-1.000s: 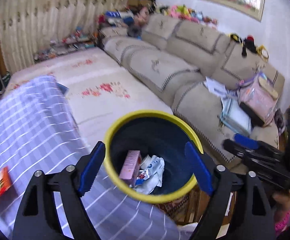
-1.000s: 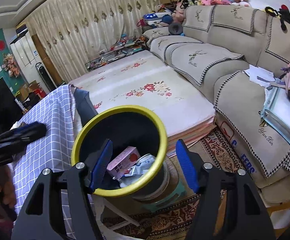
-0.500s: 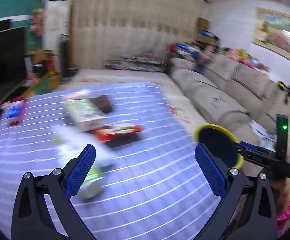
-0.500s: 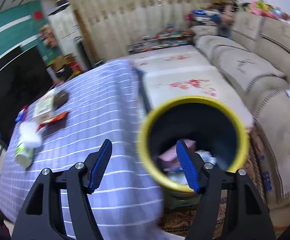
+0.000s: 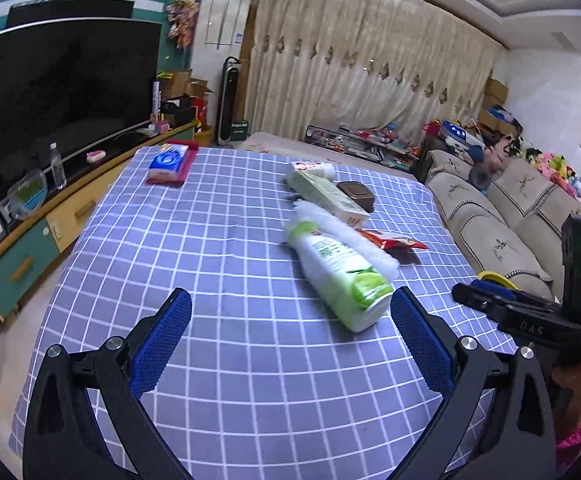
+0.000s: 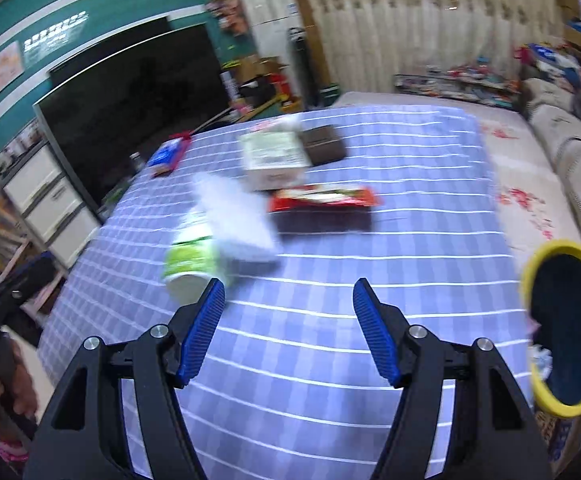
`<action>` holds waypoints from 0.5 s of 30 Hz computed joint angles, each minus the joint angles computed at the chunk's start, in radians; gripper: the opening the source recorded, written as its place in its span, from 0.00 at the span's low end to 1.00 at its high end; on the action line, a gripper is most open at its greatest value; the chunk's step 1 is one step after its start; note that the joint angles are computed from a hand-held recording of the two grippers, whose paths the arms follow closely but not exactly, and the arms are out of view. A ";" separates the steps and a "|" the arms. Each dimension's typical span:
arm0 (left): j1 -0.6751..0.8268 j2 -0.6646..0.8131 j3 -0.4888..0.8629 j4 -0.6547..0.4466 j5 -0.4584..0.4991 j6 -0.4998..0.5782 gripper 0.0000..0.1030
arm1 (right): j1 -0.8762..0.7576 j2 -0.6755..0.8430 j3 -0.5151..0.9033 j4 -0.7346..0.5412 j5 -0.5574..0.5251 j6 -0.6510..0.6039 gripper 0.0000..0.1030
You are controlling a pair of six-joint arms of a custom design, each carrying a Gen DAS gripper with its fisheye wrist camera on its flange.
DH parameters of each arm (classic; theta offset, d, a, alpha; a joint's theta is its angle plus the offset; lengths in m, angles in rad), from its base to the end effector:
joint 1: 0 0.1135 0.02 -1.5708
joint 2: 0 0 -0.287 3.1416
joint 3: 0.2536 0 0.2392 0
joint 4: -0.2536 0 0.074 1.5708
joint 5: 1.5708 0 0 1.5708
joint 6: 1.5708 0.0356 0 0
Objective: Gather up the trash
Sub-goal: 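Grasp the green-labelled bottle with the right gripper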
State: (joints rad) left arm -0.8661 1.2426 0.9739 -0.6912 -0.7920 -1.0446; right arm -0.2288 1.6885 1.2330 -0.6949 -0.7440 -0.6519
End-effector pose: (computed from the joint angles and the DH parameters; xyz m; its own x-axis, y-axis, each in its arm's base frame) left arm 0.1641 -0.1538 0.3005 -0.5005 -0.3490 -0.7922 -0.3229 0.9244 -0.2032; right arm 0.3258 -0.0511 0.2591 -0.6447 -0.3082 -0.6995 -0.6208 0.7451 0.2439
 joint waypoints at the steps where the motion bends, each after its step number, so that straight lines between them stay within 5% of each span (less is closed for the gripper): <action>1: 0.001 -0.001 -0.006 0.007 0.002 -0.003 0.95 | 0.021 -0.013 -0.015 -0.018 -0.010 -0.020 0.62; 15: -0.012 -0.047 -0.069 0.020 0.014 -0.056 0.95 | 0.297 -0.052 -0.171 0.215 0.156 0.108 0.62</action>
State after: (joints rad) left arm -0.8782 1.1957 0.9052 -0.6711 -0.7785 -1.1002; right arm 0.0678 1.6362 1.0625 -0.4797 -0.5880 -0.5436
